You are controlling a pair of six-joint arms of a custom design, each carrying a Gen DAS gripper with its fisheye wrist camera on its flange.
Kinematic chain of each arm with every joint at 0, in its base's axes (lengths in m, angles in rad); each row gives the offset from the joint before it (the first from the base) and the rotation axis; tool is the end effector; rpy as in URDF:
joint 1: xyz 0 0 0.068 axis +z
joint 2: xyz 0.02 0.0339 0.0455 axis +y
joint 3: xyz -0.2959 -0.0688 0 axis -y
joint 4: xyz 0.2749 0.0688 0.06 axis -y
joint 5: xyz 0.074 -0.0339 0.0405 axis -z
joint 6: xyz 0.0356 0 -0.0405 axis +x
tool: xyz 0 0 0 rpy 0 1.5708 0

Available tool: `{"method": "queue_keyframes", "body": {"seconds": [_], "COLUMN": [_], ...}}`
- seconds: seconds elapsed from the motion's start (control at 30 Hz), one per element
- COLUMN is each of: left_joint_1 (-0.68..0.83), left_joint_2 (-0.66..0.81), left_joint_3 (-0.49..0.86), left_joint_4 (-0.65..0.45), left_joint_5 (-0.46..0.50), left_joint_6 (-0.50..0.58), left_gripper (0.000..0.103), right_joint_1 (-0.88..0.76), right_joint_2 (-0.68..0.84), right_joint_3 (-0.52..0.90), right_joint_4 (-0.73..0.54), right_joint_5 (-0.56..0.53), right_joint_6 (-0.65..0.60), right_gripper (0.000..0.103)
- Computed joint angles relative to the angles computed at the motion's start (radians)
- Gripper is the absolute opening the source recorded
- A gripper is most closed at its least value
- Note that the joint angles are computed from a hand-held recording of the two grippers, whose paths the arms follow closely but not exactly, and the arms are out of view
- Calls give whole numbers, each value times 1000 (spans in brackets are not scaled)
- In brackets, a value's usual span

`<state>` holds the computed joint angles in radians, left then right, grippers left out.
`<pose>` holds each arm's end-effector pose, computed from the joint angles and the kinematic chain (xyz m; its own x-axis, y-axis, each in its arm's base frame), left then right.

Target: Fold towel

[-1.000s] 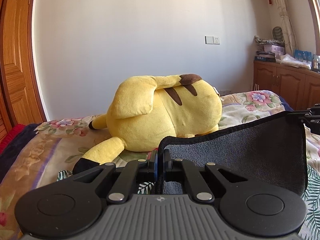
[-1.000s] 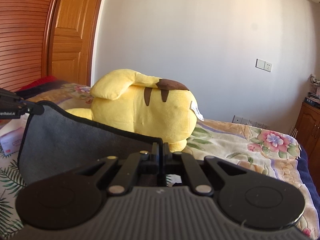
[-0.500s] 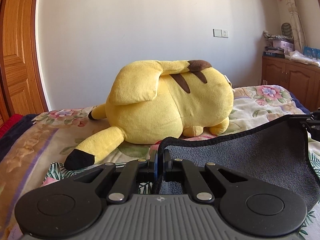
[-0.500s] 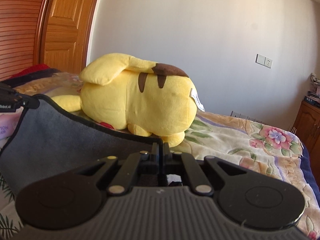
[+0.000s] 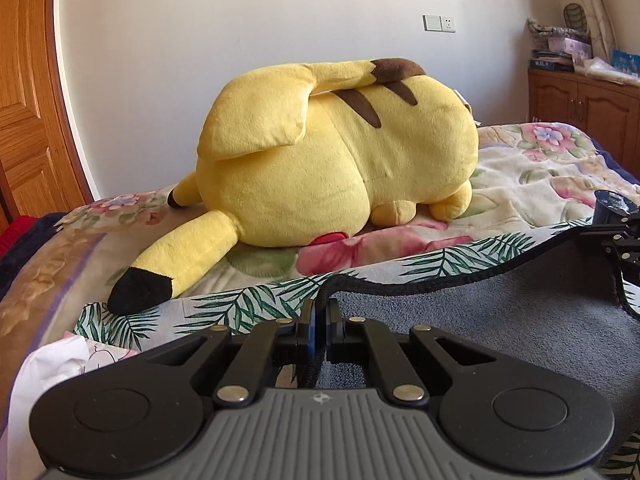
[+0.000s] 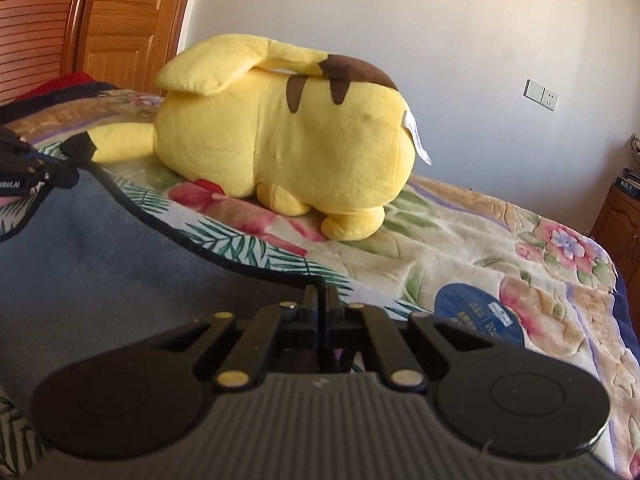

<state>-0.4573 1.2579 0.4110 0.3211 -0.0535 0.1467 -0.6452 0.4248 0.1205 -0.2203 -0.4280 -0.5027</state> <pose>0.2258 -0.1090 0.1738 -0.3871 0.3532 -0.8517 0.4609 0.8741 0.1530 0.1069 -0.0620 0.1570 -0.4760 -0.1904 -0.8586 0.0351 0.9714 -0.2348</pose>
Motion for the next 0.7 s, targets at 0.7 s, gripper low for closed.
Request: {"method": "queue_keyframes", "body": {"seconds": [0.7], "left_joint_1": [-45], "left_joint_2": [-176], "left_joint_3": [10], "left_joint_4": [-208], "left_joint_5": [-33], "left_joint_6": [-23], "left_gripper": [14], "right_joint_1": [-241], "right_joint_2": [-117], "right_joint_3": [137], "right_joint_4": [-360], "right_joint_5": [-228], "right_joint_6": [-102], "right_gripper": [15]}}
